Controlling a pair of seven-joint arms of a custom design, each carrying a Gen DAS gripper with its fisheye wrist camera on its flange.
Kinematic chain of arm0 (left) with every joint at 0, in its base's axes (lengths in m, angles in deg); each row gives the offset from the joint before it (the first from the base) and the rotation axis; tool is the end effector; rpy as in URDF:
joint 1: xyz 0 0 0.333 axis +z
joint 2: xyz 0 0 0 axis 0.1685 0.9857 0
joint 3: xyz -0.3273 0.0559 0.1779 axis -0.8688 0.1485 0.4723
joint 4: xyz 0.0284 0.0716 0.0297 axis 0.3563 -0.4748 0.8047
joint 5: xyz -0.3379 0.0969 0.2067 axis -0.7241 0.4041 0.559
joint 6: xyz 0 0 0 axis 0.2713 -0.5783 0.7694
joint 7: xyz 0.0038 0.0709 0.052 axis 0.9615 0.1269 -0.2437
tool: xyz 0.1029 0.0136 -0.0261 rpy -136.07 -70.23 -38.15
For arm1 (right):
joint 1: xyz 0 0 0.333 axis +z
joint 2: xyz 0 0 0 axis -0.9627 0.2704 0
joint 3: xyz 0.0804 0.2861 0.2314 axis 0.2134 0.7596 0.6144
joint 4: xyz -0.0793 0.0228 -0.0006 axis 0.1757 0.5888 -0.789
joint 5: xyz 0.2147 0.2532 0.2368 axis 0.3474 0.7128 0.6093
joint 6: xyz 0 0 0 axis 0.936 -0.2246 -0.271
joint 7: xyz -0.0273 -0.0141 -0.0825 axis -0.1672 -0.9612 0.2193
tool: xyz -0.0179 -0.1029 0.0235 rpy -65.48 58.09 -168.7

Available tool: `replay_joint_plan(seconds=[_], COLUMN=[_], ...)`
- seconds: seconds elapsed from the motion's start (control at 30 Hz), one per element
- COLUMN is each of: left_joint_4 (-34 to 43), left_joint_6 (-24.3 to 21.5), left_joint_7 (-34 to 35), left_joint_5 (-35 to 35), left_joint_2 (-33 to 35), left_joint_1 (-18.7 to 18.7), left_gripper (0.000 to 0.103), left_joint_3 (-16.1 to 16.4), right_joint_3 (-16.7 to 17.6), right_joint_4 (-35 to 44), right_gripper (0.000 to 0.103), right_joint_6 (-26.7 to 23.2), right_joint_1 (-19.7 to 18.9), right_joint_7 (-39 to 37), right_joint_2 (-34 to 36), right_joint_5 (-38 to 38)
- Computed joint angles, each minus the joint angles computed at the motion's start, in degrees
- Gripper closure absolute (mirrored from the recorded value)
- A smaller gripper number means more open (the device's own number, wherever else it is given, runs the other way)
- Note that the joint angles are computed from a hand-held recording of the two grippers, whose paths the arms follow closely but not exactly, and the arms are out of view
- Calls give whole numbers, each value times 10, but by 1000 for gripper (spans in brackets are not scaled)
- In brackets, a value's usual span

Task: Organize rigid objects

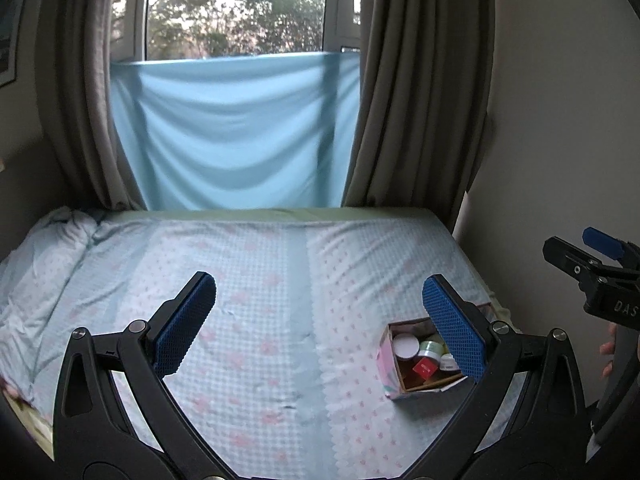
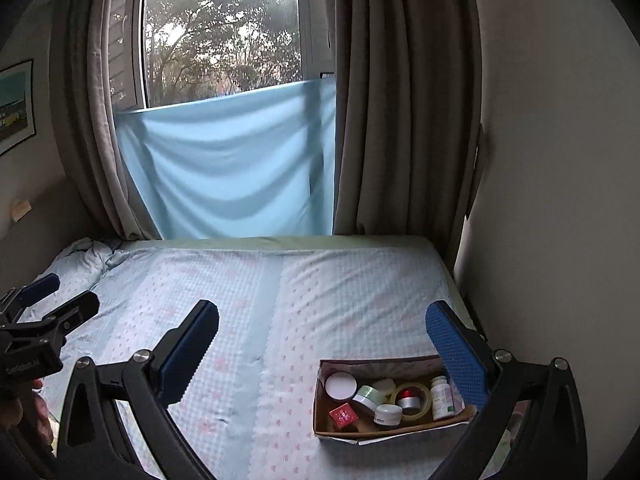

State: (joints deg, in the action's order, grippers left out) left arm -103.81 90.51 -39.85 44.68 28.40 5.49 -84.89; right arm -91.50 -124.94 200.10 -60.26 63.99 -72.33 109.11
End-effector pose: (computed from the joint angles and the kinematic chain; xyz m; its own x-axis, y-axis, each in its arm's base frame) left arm 0.3593 -0.1969 0.7578 0.4000 -0.9144 0.0626 -0.4583 -0.2587 -0.8503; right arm 0.4838 0.0889 0.7496 0.5298 -0.8477 -0.0275 -0.4677 -0.2649 -0.8433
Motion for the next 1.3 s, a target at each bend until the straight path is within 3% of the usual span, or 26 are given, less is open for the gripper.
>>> replay_joint_plan(seconds=[1.3], left_joint_4=[-8], left_joint_6=[-7], left_joint_7=[-28], left_joint_5=[20], left_joint_2=[-10], left_joint_1=[4], left_gripper=[0], left_joint_3=[-13], right_joint_3=[0], right_joint_4=[1], right_gripper=[0], right_joint_6=[10], right_joint_1=[7], right_joint_7=[5], right_joint_2=[-4], right_joint_5=[-2])
